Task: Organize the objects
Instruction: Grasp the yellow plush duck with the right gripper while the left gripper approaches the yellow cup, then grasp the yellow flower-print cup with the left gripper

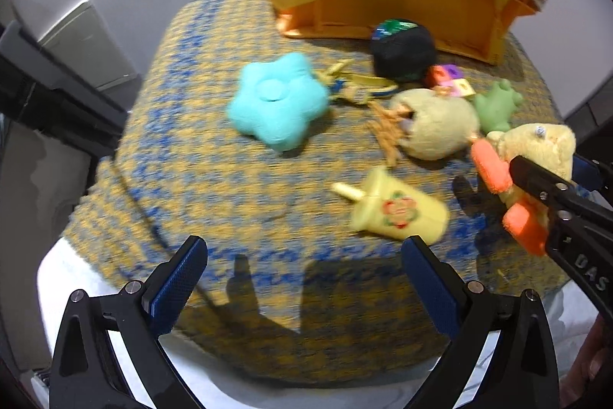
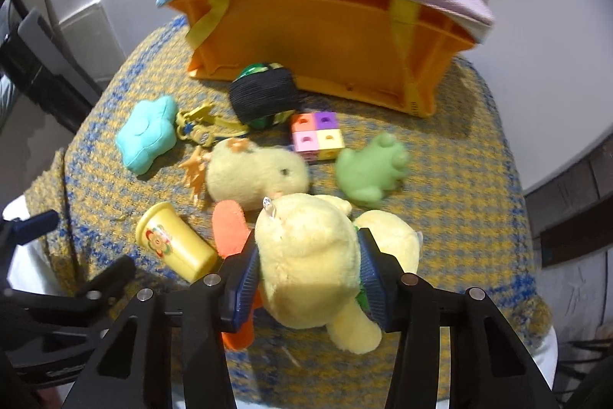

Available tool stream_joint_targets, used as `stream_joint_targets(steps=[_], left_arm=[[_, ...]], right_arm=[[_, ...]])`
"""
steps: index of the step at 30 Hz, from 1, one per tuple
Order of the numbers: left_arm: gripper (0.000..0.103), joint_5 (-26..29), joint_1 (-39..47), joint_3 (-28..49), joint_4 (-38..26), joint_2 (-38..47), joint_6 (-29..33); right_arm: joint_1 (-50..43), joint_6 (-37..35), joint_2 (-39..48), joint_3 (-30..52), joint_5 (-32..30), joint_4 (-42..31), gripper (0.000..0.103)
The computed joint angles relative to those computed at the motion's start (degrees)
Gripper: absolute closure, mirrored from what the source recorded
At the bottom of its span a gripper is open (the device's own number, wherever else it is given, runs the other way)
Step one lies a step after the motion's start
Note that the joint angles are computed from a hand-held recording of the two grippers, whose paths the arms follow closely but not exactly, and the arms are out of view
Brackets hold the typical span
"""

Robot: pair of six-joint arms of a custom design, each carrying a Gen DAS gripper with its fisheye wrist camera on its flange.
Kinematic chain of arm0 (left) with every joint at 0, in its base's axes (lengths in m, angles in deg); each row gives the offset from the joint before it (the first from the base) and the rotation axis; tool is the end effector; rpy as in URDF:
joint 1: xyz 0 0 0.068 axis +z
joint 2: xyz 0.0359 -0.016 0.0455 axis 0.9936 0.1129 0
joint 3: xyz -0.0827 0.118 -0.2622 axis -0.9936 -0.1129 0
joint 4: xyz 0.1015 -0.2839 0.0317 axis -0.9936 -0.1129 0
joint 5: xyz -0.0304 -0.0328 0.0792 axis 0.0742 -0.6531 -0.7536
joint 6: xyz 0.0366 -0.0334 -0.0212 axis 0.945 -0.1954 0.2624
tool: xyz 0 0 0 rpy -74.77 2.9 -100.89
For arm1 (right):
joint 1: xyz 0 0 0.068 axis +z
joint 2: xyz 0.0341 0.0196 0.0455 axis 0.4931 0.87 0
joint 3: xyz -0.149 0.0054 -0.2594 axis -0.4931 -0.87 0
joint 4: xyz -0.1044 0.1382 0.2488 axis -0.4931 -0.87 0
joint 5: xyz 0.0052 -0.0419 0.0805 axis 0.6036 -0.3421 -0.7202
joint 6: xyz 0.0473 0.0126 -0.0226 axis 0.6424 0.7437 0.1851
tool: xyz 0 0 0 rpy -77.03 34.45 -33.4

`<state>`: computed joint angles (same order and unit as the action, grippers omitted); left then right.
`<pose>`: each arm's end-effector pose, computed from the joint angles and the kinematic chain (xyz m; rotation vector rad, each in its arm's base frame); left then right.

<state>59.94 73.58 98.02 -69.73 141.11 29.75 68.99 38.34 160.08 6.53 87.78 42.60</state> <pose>0.2215 -0.0348 0.1158 -0.2373 2.7945 0.0440 0.2767 0.2170 0.1505 -0.2427 2.6713 0.0345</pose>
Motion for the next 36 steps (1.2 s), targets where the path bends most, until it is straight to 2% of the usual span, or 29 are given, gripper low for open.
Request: stream_joint_targets(steps=[6, 13, 16, 19, 21, 24, 30, 36], left_arm=[[0.0, 1.11, -4.11, 2.74, 2.74, 4.49, -1.03], [0.0, 1.58, -6.66, 5.71, 4.78, 11.28, -0.43], [0.004, 1.68, -6.91, 6.54, 5.07, 13.36, -0.2], [0.014, 2.43, -6.54, 7.02, 5.39, 14.85, -0.23], [0.033, 3.17, -6.22, 7.31, 5.39, 15.69, -0.23], [0.043, 3.43, -6.19, 7.17, 5.53, 15.58, -0.43], [0.045, 2.09, -7.18, 6.96, 3.71, 13.22, -1.14], [0.045, -0.88, -9.32, 7.03, -0.46, 7.4, -2.48]], right_arm=[[-2.58, -0.2, -5.31, -3.26, 0.8, -0.53, 0.056], [-4.5, 0.64, -5.47, -4.35, 0.28, -0.21, 0.056], [-4.87, 0.62, -5.05, -4.37, 0.0, -0.16, 0.056], [-4.98, 0.86, -4.45, -4.02, -0.36, -0.1, 0.056], [-4.91, 0.94, -4.28, -3.81, -0.37, -0.25, 0.056], [-4.81, 1.1, -4.32, -3.81, -0.43, -0.41, 0.056], [-4.58, 1.55, -4.95, -4.14, -0.81, -0.36, 0.056], [-4.15, 1.67, -7.46, -4.56, -0.59, -0.66, 0.056]])
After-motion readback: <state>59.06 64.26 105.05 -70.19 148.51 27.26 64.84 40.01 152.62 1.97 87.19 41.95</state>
